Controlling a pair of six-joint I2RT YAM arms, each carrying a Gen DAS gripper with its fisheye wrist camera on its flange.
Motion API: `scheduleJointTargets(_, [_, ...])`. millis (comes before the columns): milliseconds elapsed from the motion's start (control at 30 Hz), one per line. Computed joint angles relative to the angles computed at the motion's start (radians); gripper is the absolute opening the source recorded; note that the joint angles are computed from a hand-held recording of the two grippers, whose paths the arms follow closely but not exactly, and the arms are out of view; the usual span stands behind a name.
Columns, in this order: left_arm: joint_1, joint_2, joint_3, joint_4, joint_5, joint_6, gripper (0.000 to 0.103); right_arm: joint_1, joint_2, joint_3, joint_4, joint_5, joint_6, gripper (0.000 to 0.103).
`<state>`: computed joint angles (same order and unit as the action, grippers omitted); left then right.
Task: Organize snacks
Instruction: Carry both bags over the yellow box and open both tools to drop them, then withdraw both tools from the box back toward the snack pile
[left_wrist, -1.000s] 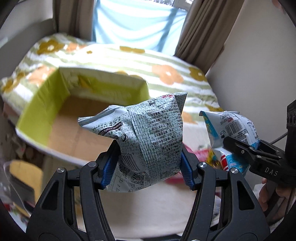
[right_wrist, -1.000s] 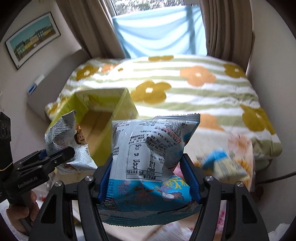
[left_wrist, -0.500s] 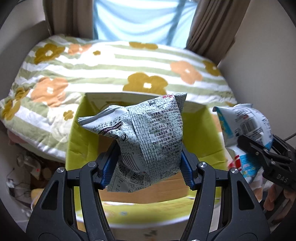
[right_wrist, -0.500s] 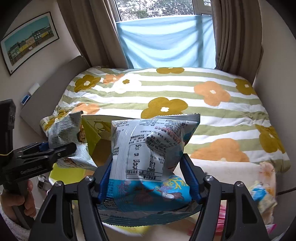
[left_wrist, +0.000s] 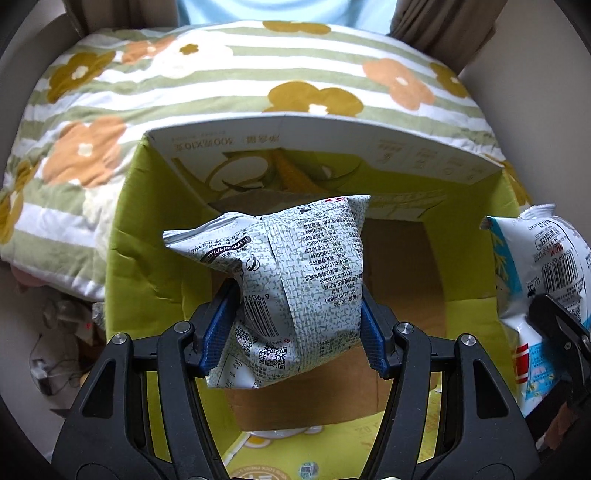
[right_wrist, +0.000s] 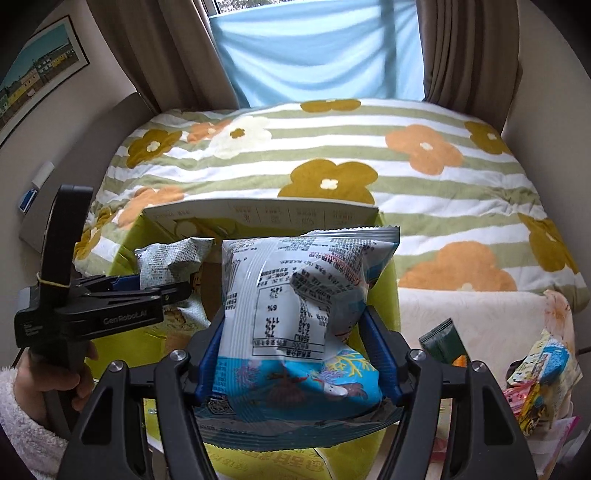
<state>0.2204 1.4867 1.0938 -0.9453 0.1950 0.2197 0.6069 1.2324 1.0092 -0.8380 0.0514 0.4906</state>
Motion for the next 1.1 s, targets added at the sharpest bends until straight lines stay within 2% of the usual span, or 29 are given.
scheduleJointTargets(67, [0.002, 0.01, 0.005, -0.005, 0.003, -0.01, 0.06, -0.006, 0.011, -0.007, 0.011, -0.012, -0.004, 0.064])
scheduleJointTargets(100, [0.002, 0.008, 0.005, -0.006, 0.005, -0.011, 0.067, -0.01, 0.015, -0.01, 0.016, -0.018, -0.004, 0.064])
scheduleJointTargets(133, [-0.001, -0.002, 0.002, -0.001, -0.007, -0.013, 0.088, -0.016, 0.017, -0.014, 0.021, -0.024, -0.005, 0.064])
scheduleJointTargets(167, [-0.004, -0.019, -0.007, 0.013, -0.028, -0.013, 0.099, -0.018, 0.019, -0.013, 0.022, -0.027, -0.001, 0.064])
scheduleJointTargets(200, [-0.007, -0.054, -0.026, 0.037, -0.041, -0.018, 0.103, -0.019, 0.021, -0.014, 0.025, -0.031, 0.005, 0.064])
scheduleJointTargets(433, [0.062, -0.169, -0.07, -0.012, -0.018, 0.008, 0.103, -0.031, 0.058, -0.007, 0.029, -0.055, -0.004, 0.065])
scheduleJointTargets(667, [0.16, -0.247, -0.094, -0.074, 0.03, 0.024, 0.102, -0.012, 0.139, 0.024, 0.106, -0.074, -0.063, 0.066])
scheduleJointTargets(700, [0.171, -0.254, -0.094, -0.084, 0.033, 0.029, 0.102, 0.0, 0.144, 0.023, 0.122, -0.05, -0.06, 0.072])
scheduleJointTargets(733, [0.177, -0.261, -0.094, -0.091, 0.035, 0.032, 0.102, 0.008, 0.147, 0.025, 0.127, -0.035, -0.06, 0.085])
scheduleJointTargets(800, [0.202, -0.282, -0.097, -0.107, 0.042, 0.047, 0.102, 0.017, 0.138, 0.015, 0.143, -0.025, -0.054, 0.098])
scheduleJointTargets(1100, [0.289, -0.37, -0.094, -0.186, 0.086, 0.087, 0.102, 0.029, 0.063, -0.022, 0.079, -0.062, -0.029, 0.098])
